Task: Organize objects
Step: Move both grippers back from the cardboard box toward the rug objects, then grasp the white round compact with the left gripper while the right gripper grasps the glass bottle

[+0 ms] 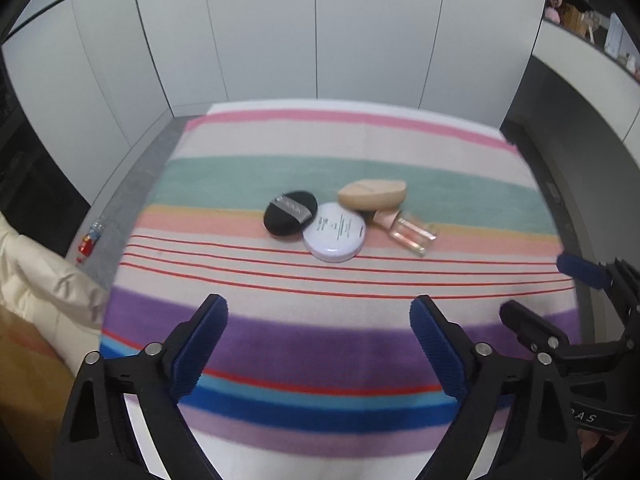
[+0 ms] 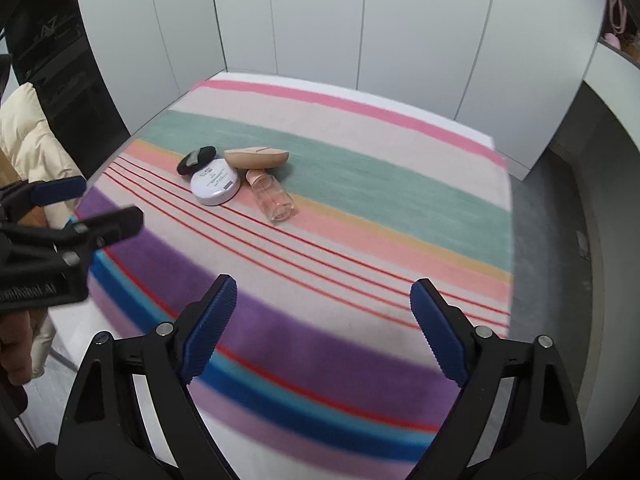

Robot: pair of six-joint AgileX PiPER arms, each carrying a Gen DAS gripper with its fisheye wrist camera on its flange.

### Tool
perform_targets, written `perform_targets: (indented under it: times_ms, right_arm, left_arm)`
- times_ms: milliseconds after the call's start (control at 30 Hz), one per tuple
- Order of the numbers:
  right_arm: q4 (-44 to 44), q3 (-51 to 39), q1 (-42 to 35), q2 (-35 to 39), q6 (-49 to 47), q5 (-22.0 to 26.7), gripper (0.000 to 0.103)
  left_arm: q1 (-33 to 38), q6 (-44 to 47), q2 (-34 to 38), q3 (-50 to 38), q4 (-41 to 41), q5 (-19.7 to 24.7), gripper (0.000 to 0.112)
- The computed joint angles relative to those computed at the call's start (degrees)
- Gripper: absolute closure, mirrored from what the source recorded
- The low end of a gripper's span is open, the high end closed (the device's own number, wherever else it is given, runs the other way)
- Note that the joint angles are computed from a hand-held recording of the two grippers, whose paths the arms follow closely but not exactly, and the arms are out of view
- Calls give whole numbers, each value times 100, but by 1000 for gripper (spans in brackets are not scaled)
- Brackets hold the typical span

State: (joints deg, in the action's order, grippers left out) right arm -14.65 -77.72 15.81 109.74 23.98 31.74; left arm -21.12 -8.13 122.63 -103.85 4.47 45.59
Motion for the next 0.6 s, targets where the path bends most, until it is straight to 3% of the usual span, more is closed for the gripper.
perform_targets:
  times_ms: [233, 300, 400, 600]
  right_arm:
    - [333, -599, -149, 934, -536, -537, 21]
    - [588, -896, -176, 1222, -896, -583, 26]
    - [878, -1332, -196, 1570, -1226, -524, 32]
    - [1631, -1811, -278, 1963, -2270, -628, 38]
  left_arm:
    - [33, 39, 864, -656, -119, -115, 34]
    - [42, -74, 1072, -864, -9, -126, 37]
    - [231, 179, 1605, -1685, -583, 424, 42]
    - [253, 428, 1855, -2013, -521, 250, 43]
